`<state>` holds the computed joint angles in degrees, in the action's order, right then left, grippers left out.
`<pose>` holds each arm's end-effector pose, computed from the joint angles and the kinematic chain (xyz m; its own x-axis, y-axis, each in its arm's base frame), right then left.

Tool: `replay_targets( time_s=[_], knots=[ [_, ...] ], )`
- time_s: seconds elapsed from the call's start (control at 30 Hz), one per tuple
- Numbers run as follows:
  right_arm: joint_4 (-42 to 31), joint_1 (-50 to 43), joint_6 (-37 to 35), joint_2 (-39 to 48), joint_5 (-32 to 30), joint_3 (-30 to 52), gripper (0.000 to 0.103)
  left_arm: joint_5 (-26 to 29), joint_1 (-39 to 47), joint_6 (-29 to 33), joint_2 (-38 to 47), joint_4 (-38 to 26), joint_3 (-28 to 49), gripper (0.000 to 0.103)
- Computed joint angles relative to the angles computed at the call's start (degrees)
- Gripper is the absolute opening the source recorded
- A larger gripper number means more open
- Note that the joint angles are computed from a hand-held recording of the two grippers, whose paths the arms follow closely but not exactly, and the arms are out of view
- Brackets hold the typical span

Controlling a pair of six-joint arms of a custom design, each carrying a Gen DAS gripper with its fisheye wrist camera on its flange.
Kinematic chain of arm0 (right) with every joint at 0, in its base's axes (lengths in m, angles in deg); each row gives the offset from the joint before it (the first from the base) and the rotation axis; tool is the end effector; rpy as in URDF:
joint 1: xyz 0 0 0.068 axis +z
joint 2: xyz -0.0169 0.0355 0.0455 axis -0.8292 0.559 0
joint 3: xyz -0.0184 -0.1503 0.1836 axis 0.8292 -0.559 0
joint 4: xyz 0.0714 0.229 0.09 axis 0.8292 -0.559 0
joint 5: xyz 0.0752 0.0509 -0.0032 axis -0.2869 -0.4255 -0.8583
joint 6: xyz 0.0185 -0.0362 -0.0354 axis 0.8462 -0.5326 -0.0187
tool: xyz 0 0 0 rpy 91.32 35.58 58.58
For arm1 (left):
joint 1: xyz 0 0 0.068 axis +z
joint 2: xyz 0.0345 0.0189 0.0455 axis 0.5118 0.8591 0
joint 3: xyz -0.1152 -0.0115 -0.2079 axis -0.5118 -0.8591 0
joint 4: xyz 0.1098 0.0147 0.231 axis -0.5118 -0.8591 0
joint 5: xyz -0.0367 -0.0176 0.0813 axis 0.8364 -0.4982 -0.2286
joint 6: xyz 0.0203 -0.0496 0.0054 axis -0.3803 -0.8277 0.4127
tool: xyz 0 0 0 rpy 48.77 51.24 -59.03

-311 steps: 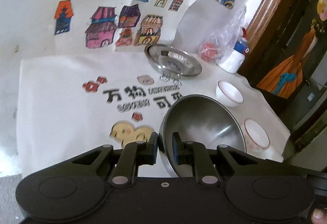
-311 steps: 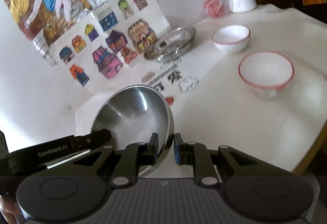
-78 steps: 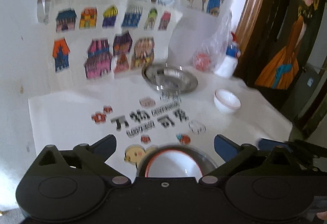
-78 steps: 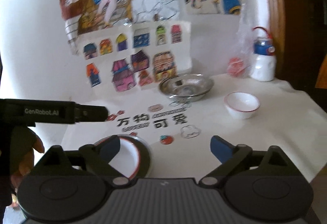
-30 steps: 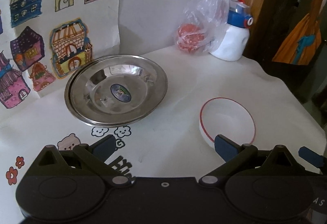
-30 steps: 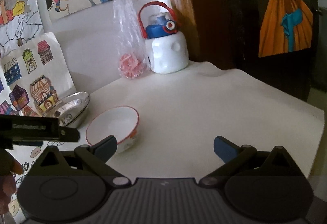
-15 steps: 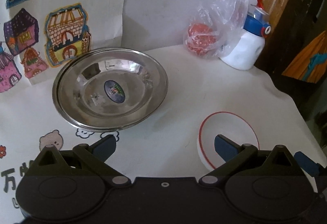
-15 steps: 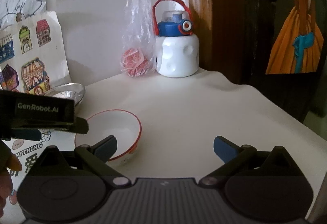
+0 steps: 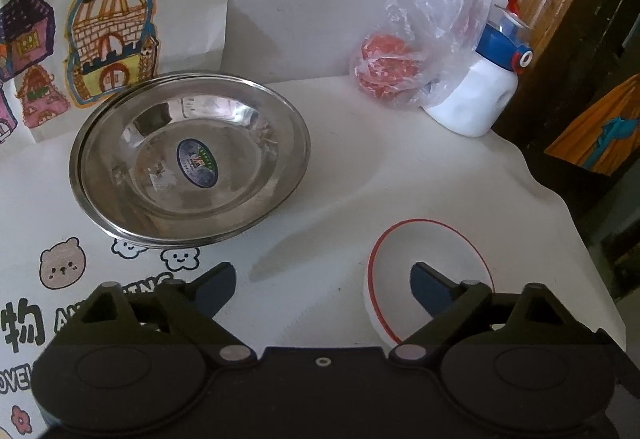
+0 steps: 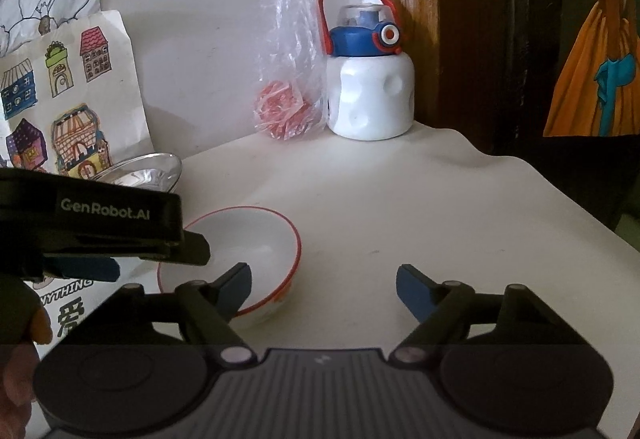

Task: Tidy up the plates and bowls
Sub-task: 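Move both grippers to the smaller white red-rimmed bowl, then close the left gripper on the small bowl rim while the right gripper grips it too, then lift the small white bowl with both grippers and carry it over the stacked bowls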

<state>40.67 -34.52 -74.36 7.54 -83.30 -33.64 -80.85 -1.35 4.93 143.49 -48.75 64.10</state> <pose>0.2206 0.0838 0.1727 -0.5328 -0.0070 -0.8462 -0.2042 0.9715 0.1206 0.2437 -0.1416 0.2087 -0.7435 -0.2539 -0.6186 -0.1368 0.9633 -0.2310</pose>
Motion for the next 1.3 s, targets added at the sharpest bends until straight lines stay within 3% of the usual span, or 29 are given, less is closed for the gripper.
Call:
replay_targets(
  time_s=[0.13, 0.2, 0.33, 0.43, 0.6, 0.8, 1.0, 1.3],
  knots=[
    [0.6, 0.0, 0.3, 0.4, -1.0, 0.0, 0.071, 0.8, 0.5, -0.2, 0.2, 0.3, 0.1, 0.085],
    [0.8, 0.3, 0.5, 0.3, -1.4, -0.1, 0.058, 1.9, 1.0, -0.5, 0.5, 0.3, 0.4, 0.079],
    [1.4, 0.7, 0.9, 0.2, -2.1, -0.4, 0.050, 3.4, 1.1, -0.6, 0.5, 0.2, 0.7, 0.068],
    [1.2, 0.4, 2.1, 0.3, -3.9, -0.3, 0.046, 4.0, 0.7, 0.2, 0.4, 0.5, 0.8, 0.053],
    [1.1, -0.2, 4.8, -0.2, -6.9, -0.6, 0.031, 6.5, 0.9, 1.2, 1.4, -0.2, 1.9, 0.032],
    [1.0, -1.1, 8.4, -2.0, -8.2, -1.9, 0.021, 7.6, 0.6, 3.1, 1.1, -0.4, 1.9, 0.011],
    [-2.9, -0.6, 11.1, -7.3, -7.8, -3.5, 0.018, 6.3, -0.7, 3.0, -1.1, -2.2, 1.5, 0.010],
    [-18.1, 9.2, 14.0, -25.8, 3.2, -3.4, 0.018, 3.3, -5.2, 1.8, -12.4, -8.8, -0.5, 0.010]
  ],
)
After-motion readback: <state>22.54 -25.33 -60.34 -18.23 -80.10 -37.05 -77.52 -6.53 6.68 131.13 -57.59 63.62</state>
